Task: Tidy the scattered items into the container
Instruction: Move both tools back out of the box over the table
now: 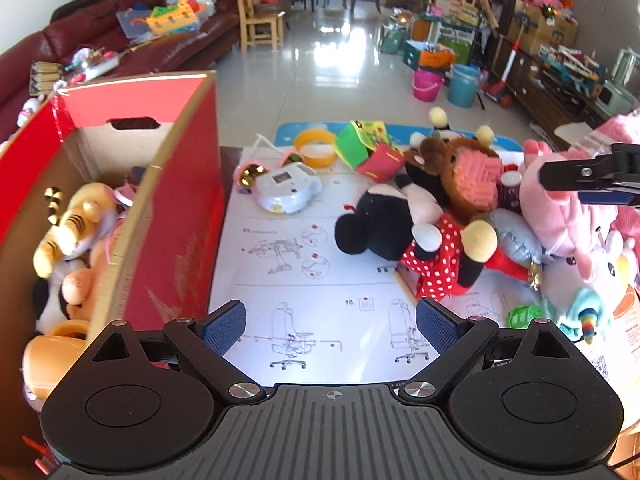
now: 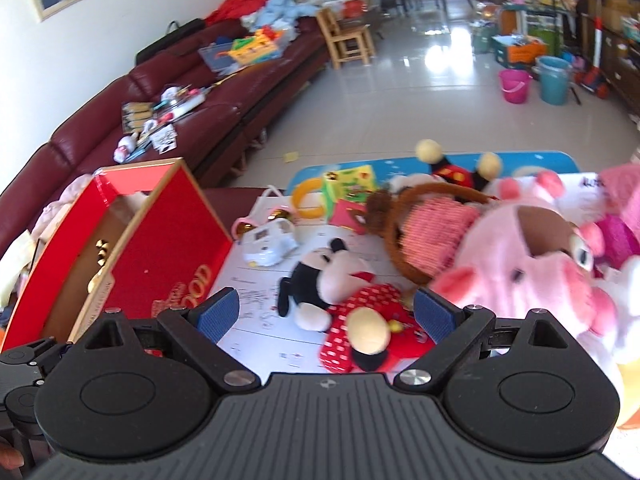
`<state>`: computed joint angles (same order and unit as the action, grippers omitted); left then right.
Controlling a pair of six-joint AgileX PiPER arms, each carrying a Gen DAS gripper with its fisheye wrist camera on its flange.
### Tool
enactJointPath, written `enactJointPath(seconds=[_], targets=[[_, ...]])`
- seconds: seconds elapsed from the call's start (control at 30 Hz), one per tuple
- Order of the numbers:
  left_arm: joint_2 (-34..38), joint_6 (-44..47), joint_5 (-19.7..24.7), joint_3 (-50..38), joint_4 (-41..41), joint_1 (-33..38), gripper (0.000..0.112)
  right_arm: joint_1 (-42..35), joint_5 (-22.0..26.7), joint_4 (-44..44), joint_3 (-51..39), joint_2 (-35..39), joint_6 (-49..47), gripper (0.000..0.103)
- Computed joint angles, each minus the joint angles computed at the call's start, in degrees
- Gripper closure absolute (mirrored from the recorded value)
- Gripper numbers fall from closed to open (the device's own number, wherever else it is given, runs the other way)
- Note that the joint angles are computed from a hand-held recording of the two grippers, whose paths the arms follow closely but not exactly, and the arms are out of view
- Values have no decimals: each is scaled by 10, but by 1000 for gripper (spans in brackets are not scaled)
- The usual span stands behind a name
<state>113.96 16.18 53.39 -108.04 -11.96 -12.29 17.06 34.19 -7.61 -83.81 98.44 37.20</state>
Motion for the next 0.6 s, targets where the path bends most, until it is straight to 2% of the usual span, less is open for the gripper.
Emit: enactJointPath(seconds=[0.23, 0.37, 0.53, 0.6], targets=[[34, -13, 8, -21, 20, -26, 14, -17, -24, -2, 70, -28, 13, 8], [62, -33, 10, -45, 39, -34, 15, -20, -35, 10, 79, -19, 2, 8], [99, -58, 40, -104, 47, -35, 15, 2, -40, -50, 77, 1, 46, 8], [98, -55, 32, -99, 54, -40, 15, -2, -55, -24, 93, 3, 38, 8]])
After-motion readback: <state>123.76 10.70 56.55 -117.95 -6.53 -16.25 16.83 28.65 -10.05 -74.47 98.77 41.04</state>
